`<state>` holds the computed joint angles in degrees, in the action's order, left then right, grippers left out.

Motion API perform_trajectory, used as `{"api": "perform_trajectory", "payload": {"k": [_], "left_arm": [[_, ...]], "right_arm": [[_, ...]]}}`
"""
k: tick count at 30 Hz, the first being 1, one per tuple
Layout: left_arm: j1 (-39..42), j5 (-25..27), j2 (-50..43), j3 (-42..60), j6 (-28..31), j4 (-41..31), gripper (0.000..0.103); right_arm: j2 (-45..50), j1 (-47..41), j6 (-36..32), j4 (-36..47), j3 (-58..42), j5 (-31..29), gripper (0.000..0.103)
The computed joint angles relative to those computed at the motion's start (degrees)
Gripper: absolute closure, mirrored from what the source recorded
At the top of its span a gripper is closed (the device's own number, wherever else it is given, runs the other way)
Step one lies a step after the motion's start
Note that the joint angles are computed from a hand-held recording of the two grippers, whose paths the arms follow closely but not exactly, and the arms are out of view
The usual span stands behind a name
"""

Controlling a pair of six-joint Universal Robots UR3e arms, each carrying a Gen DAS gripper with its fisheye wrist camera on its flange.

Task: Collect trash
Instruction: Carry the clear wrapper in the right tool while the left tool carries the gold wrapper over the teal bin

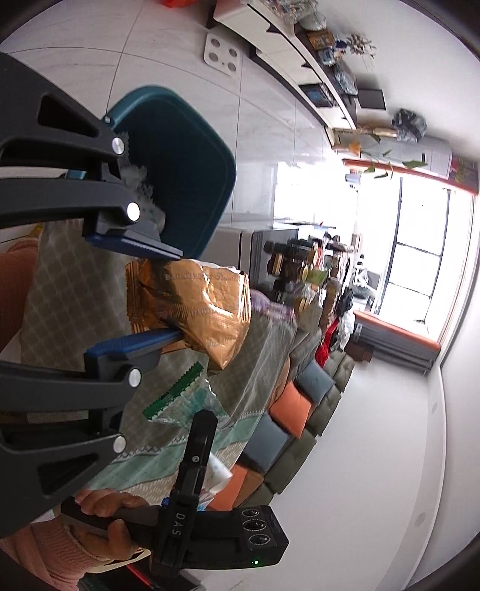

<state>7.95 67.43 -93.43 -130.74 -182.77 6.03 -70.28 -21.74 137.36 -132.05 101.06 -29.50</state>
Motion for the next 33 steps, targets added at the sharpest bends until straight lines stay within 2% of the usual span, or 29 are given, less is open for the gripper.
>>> {"api": "perform_trajectory", "payload": {"k": [14, 33], "left_arm": [[8.0, -1.3, 1.2, -3.5, 1.0, -0.7, 0.065], [9.2, 1.4, -5.0, -0.9, -0.3, -0.5, 0.065]], "right_arm": [[6.5, 8.0, 6.3, -3.1, -9.5, -2.7, 0.073], [12.5, 14.4, 13.4, -7.1, -16.7, -7.5, 0.073]]}}
